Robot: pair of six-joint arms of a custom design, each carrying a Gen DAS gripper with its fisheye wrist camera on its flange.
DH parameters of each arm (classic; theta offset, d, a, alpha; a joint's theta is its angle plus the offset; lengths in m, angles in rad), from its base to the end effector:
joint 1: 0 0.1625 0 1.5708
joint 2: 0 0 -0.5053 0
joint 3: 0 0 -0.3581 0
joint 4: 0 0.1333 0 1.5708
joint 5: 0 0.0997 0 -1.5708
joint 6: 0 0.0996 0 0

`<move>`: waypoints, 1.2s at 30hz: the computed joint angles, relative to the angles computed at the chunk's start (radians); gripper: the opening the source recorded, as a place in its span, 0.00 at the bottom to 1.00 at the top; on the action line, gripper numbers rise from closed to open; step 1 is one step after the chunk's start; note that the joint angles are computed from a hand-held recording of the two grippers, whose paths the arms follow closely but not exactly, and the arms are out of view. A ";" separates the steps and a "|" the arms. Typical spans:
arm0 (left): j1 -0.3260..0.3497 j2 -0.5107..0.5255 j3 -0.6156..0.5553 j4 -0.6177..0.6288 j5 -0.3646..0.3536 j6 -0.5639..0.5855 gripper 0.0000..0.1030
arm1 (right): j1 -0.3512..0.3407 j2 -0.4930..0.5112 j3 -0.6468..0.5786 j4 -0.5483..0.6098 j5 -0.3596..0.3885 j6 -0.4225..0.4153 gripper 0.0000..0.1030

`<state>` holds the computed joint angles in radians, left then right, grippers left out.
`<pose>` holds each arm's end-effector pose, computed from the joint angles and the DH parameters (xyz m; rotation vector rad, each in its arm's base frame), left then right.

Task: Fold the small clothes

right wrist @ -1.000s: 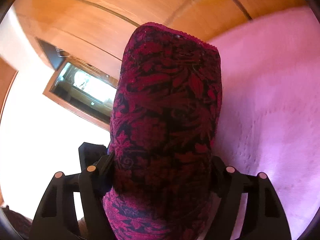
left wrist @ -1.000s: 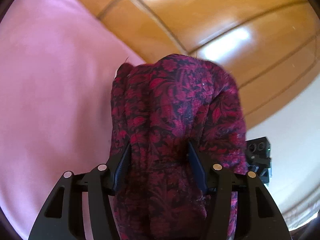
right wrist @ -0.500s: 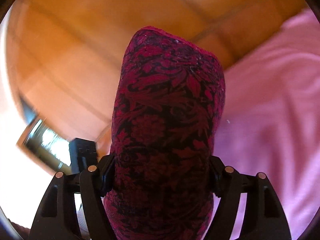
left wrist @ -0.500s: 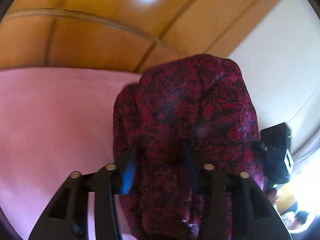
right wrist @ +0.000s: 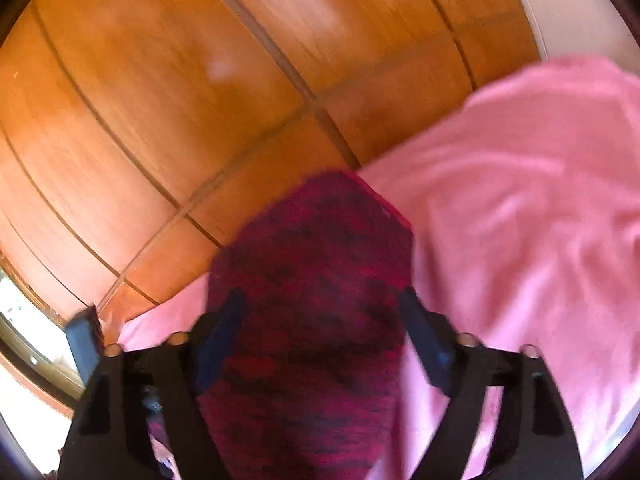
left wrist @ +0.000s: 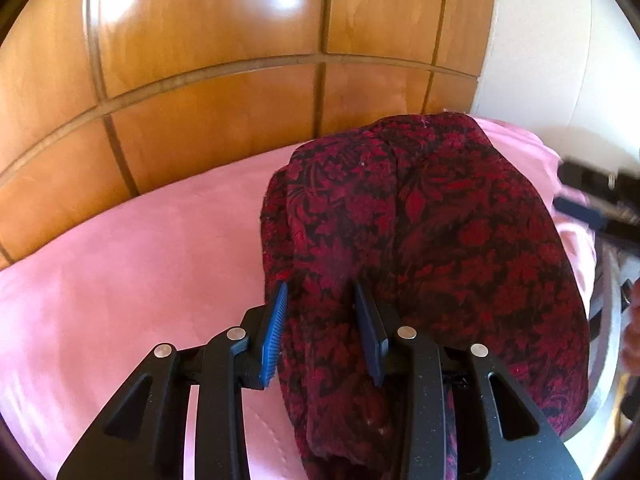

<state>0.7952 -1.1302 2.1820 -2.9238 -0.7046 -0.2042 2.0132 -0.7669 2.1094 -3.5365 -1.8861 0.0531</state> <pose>-0.2059 -0.5088 0.2766 0.5105 2.3303 -0.8364 0.3413 -0.4813 0.1456 0.4048 -2.8020 0.9931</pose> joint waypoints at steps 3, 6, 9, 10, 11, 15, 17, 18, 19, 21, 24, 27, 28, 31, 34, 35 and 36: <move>-0.017 -0.001 0.018 0.012 0.037 -0.050 0.34 | 0.037 0.010 -0.067 0.107 -0.035 -0.021 0.57; -0.010 -0.022 0.033 0.049 0.045 -0.100 0.34 | 0.062 0.068 -0.147 0.214 -0.134 -0.026 0.57; 0.011 0.005 0.030 0.010 0.047 -0.098 0.34 | 0.054 0.149 -0.190 0.228 -0.239 -0.051 0.58; 0.015 0.011 0.032 -0.004 0.050 -0.103 0.34 | 0.051 0.167 -0.186 0.202 -0.267 -0.074 0.58; 0.012 0.001 0.044 -0.007 0.051 -0.120 0.34 | 0.048 0.182 -0.181 0.165 -0.287 -0.096 0.58; -0.004 -0.037 0.071 -0.041 0.037 -0.165 0.39 | 0.058 0.181 -0.159 0.117 -0.308 -0.116 0.60; -0.025 -0.051 0.083 -0.039 0.056 -0.180 0.47 | 0.078 0.176 -0.164 0.117 -0.320 -0.115 0.65; -0.034 -0.056 0.092 -0.051 0.063 -0.180 0.48 | 0.085 0.165 -0.151 0.103 -0.319 -0.107 0.72; -0.046 -0.068 0.104 -0.061 0.067 -0.183 0.50 | 0.090 0.157 -0.139 0.093 -0.310 -0.093 0.78; -0.068 -0.087 0.121 -0.058 0.083 -0.201 0.50 | 0.107 0.142 -0.118 0.076 -0.308 -0.072 0.82; -0.099 -0.111 0.147 -0.063 0.109 -0.214 0.50 | 0.133 0.135 -0.098 0.055 -0.326 -0.068 0.82; -0.124 -0.136 0.167 -0.048 0.130 -0.240 0.50 | 0.157 0.135 -0.084 0.028 -0.342 -0.061 0.82; -0.128 -0.143 0.171 -0.044 0.135 -0.245 0.50 | 0.167 0.136 -0.079 0.021 -0.350 -0.057 0.82; -0.152 -0.169 0.195 -0.019 0.157 -0.284 0.50 | 0.187 0.135 -0.061 0.001 -0.365 -0.054 0.83; -0.176 -0.195 0.217 0.004 0.179 -0.332 0.59 | 0.206 0.136 -0.041 -0.020 -0.381 -0.052 0.84; -0.183 -0.205 0.223 0.018 0.186 -0.347 0.59 | 0.211 0.137 -0.036 -0.026 -0.387 -0.051 0.85; -0.190 -0.214 0.227 0.033 0.192 -0.360 0.59 | 0.219 0.138 -0.028 -0.037 -0.396 -0.050 0.86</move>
<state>0.6051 -1.3446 2.4087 -2.8905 -0.5128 -0.5645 2.2318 -0.6286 2.0817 -3.5732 -2.2819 0.0033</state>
